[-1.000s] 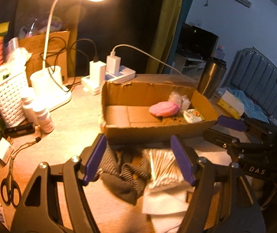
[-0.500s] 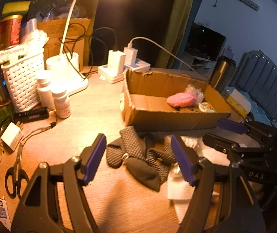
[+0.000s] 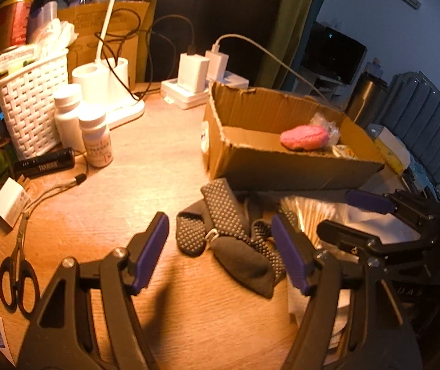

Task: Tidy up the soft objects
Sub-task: 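Close the left tool on the black dotted glove while the right tool grasps the cotton-swab bag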

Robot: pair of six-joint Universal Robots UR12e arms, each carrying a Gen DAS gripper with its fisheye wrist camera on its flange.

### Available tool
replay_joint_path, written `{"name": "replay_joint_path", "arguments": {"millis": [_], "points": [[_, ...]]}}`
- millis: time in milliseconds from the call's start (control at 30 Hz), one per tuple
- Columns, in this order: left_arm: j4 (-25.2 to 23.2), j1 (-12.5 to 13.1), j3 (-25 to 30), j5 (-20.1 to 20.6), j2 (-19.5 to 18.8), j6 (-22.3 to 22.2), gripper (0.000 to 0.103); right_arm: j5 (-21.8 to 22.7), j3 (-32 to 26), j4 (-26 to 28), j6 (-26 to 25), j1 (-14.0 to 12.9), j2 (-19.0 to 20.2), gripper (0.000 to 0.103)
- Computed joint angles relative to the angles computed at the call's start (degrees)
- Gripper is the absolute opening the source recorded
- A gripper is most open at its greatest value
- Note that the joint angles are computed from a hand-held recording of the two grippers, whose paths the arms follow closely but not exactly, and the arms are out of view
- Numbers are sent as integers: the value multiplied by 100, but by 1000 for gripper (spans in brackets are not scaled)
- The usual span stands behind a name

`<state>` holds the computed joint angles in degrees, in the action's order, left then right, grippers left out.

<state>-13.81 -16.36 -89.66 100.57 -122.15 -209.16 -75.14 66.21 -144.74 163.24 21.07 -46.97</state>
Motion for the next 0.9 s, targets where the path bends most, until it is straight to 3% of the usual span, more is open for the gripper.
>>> {"name": "replay_joint_path", "arguments": {"millis": [400, 567, 633, 700, 767, 900], "points": [[-664, 12, 234, -124, -140, -21, 70, 90, -192, 300, -54, 15, 156, 71], [-761, -50, 305, 97, -201, 132, 69, 117, -218, 375, -44, -5, 173, 71], [-801, -68, 334, 159, -216, 187, 66, 170, -245, 437, -10, -20, 193, 71], [-777, -64, 338, 115, -221, 238, 56, 293, -314, 668, 5, -38, 223, 71], [-796, -76, 363, 110, -232, 321, 47, 412, -288, 683, -37, -47, 205, 61], [-786, -86, 380, 33, -240, 367, 38, 400, -203, 513, -146, -33, 142, 49]]}}
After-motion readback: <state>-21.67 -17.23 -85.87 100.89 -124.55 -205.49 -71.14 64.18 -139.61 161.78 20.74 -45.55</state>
